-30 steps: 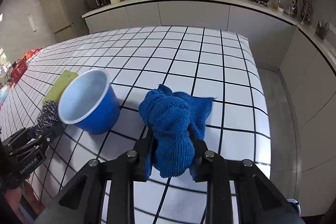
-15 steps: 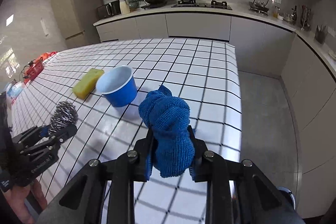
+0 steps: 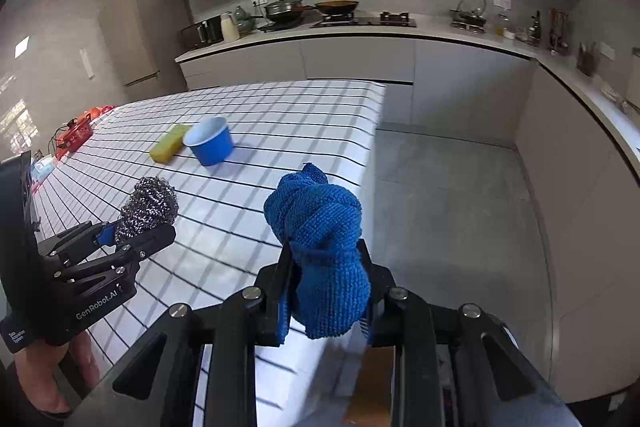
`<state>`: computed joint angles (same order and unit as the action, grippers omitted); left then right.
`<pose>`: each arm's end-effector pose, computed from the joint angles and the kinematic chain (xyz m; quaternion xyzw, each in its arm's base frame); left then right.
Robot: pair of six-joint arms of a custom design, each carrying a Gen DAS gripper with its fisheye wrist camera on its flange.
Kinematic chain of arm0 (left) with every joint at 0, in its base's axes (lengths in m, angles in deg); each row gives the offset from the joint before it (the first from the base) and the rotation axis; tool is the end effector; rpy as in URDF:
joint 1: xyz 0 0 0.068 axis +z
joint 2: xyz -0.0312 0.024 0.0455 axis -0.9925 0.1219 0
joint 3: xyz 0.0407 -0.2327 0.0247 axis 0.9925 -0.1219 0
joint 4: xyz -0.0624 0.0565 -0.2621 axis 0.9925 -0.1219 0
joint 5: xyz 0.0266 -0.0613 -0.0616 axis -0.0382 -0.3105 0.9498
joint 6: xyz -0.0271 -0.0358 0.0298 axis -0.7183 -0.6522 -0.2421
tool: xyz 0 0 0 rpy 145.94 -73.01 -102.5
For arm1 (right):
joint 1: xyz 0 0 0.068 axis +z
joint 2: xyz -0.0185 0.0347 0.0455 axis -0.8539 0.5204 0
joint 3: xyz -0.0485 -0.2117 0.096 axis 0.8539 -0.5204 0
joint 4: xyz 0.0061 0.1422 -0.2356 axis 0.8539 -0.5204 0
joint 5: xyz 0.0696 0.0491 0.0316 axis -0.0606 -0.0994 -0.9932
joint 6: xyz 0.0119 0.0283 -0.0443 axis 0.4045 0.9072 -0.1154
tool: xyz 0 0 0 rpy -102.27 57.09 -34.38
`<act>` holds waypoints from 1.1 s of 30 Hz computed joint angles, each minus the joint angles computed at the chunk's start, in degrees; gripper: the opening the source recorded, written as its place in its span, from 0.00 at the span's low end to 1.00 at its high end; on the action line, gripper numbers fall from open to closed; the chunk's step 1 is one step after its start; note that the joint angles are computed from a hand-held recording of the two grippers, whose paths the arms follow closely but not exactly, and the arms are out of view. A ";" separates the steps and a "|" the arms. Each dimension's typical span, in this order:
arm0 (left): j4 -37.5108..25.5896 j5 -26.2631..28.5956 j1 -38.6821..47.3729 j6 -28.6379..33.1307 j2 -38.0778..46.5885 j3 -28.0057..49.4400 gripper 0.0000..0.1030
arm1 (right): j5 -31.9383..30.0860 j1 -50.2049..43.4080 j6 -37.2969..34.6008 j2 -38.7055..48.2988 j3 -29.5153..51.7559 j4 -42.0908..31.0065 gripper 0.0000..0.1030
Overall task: Collect trash
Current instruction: 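Carry the blue cloth and steel wool scrubber toward the black bin with both tools, then open both tools to drop the cloth and scrubber into the bin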
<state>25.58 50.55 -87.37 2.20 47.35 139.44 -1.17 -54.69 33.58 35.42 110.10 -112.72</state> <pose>0.2223 -0.0239 0.2787 0.1072 0.9109 -0.0906 0.3879 0.2445 0.0222 0.2923 -0.0567 0.9191 0.0826 0.3810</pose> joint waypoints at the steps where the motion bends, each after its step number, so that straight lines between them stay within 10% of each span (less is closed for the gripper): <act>1: -0.29 -1.01 -2.04 -1.13 -0.75 -0.20 0.38 | -1.27 -2.13 -1.32 -1.33 -0.38 -1.10 0.27; 15: 0.45 -17.76 -34.04 -18.27 -1.86 -2.87 0.38 | -19.01 -35.77 -24.86 -10.12 -4.58 -14.41 0.27; 33: 8.51 -25.01 -51.65 -29.97 11.94 -4.75 0.38 | -28.29 -60.32 -56.00 7.66 -5.26 -16.18 0.27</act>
